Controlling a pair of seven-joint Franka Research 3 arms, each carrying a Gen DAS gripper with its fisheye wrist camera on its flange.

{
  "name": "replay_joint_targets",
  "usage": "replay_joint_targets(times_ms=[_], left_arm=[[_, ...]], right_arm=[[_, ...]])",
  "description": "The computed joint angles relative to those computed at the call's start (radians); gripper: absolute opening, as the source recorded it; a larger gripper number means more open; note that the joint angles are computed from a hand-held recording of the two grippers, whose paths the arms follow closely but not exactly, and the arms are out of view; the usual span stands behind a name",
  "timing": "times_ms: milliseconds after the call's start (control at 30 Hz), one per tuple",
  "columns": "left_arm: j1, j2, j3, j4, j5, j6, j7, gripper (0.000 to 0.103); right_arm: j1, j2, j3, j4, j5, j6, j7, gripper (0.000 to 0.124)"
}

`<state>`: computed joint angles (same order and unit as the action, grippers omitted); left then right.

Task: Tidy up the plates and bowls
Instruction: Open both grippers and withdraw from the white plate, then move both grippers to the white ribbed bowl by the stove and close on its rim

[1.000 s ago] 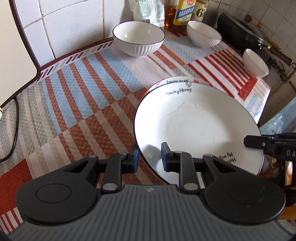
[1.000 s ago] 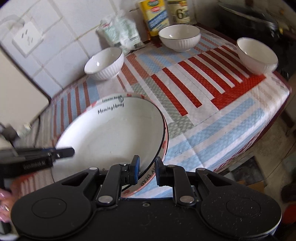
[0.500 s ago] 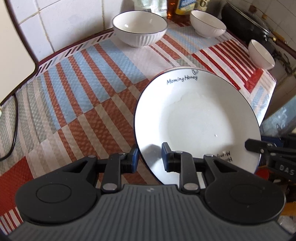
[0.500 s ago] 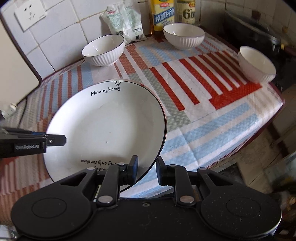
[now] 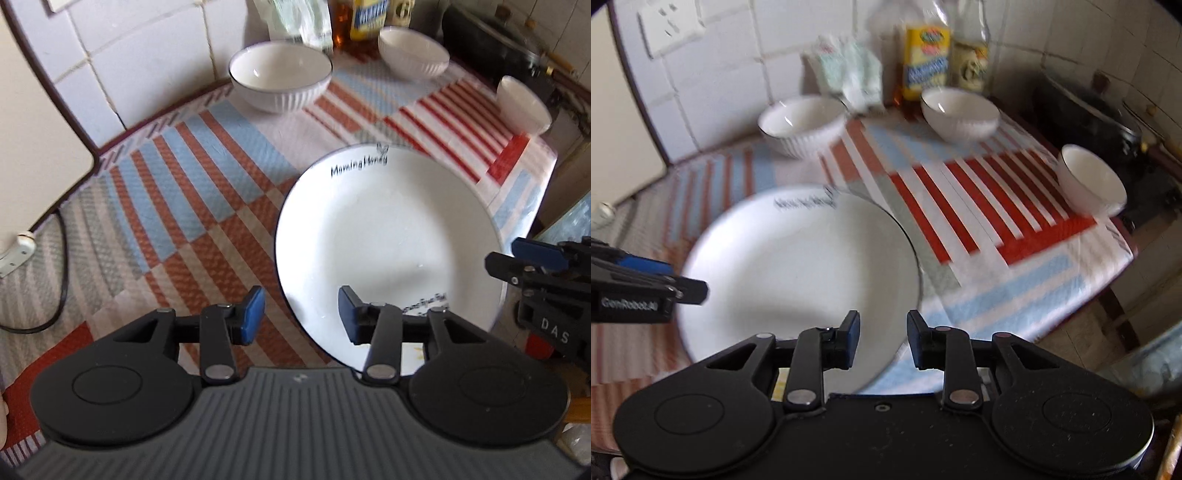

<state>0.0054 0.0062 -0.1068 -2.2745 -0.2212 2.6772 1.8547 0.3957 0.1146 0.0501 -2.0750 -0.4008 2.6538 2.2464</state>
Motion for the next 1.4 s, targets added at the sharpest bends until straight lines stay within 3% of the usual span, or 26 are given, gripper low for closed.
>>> replay_joint_targets(times_ms=[100,233,300,633,933,1000,1067,1167,1333,1400], left_arm=[[-0.001,-0.067,0.01,-0.021,-0.046,-0.02,0.037,0.047],[-0.023,-0.166,0.034,-0.06,-0.064,-0.021,0.036,0.053],[-0.046,-0.208,0.051,-0.078,-0.085,-0.012,0.045,0.056],[-0.159,-0.356,0.117,-0.116,-0.151,-0.024,0.087,0.068],[-0.188,-0.348,0.08,-0.078,-0.093,0.026,-0.024,0.077],[-0.189,-0.328,0.062,-0.06,-0.069,0.041,-0.074,0.078],[-0.186,-0.3,0.037,-0.037,-0.033,0.061,-0.139,0.078],[-0.168,-0.248,-0.02,0.003,0.056,0.106,-0.296,0.078],[-0.164,-0.129,-0.106,0.105,0.224,0.148,-0.624,0.078],[-0.175,-0.077,-0.127,0.15,0.306,0.163,-0.749,0.078]], right_arm=[[-0.006,-0.037,0.012,-0.012,0.024,0.045,-0.066,0.044],[-0.017,-0.097,0.034,-0.033,0.088,0.076,-0.174,0.049],[-0.026,-0.135,0.042,-0.053,0.09,0.094,-0.191,0.057],[-0.125,-0.302,0.102,-0.138,0.038,0.115,-0.199,0.065],[-0.201,-0.361,0.103,-0.178,0.089,0.171,-0.333,0.073],[-0.216,-0.364,0.094,-0.186,0.1,0.192,-0.387,0.082],[-0.205,-0.363,0.057,-0.193,0.161,0.212,-0.49,0.085],[-0.085,-0.361,-0.085,-0.194,0.428,0.208,-0.844,0.084],[-0.007,-0.343,-0.245,-0.178,0.691,0.216,-1.281,0.087],[0.046,-0.32,-0.341,-0.155,0.871,0.202,-1.507,0.092]])
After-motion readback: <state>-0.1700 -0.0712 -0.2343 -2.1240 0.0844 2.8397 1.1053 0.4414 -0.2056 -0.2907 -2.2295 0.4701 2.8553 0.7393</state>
